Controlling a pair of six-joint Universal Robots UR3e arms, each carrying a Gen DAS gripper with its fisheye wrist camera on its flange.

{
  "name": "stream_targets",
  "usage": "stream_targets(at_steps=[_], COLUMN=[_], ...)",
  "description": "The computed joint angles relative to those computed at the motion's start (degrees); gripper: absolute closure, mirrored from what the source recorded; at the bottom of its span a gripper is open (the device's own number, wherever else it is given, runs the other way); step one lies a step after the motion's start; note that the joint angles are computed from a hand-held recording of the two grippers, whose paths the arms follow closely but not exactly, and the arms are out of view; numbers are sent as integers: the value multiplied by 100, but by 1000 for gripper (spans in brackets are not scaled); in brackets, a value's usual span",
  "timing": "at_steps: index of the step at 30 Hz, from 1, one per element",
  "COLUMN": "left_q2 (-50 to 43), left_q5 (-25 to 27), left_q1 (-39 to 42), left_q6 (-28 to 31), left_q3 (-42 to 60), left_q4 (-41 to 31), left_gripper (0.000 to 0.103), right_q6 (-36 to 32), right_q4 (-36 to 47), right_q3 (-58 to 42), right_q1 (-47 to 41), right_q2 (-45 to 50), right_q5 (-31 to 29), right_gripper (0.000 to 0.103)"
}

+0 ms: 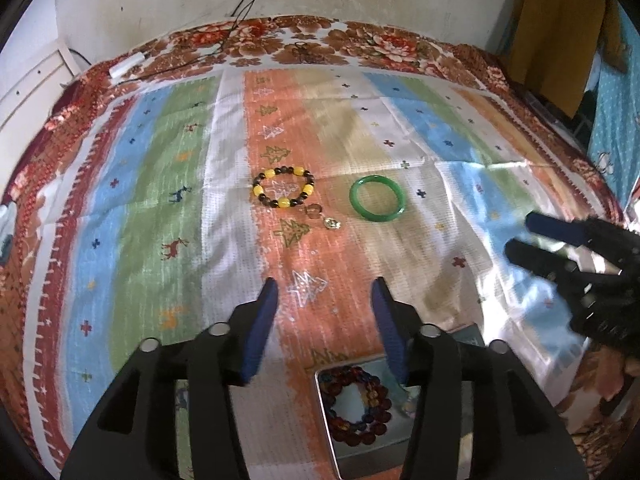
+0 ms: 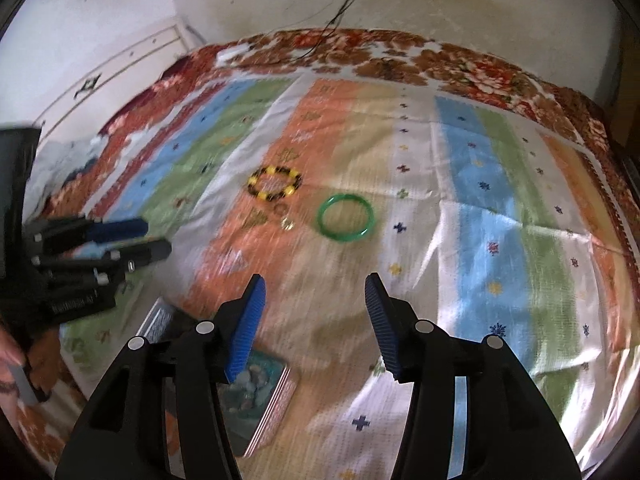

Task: Organize jewelry
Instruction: 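Withdraw both open tools from the tin toward the green bangle and yellow-black bracelet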

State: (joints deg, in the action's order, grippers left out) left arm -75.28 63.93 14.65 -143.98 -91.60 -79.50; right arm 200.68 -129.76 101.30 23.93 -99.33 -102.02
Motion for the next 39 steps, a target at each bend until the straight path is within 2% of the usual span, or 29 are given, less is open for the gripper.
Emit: stream_targets(at_steps=[3, 8, 11, 14, 39], left_q2=[-75, -224, -415, -714, -2236], left_q5=[217, 345, 450, 631, 853], left_q1=[-216, -415, -562, -726, -1236], left_q6=[-106, -128, -205, -327, -764], left_q3=[-87, -75, -14, 131, 1315], left_q4=[395, 650, 795, 929, 659], left_gripper=[48, 48, 48, 48, 48], right_q6=[5, -19, -23, -80, -287], right_q4=[-117, -305, -307, -340, -150], right_q3=[78, 175, 144, -3, -453], right_q1=[-207, -437, -613, -607, -1226], right_q2=[1, 128, 251, 435, 1059], right_q5=[42, 108, 345, 276, 833], right_gripper=[51, 51, 51, 51, 51])
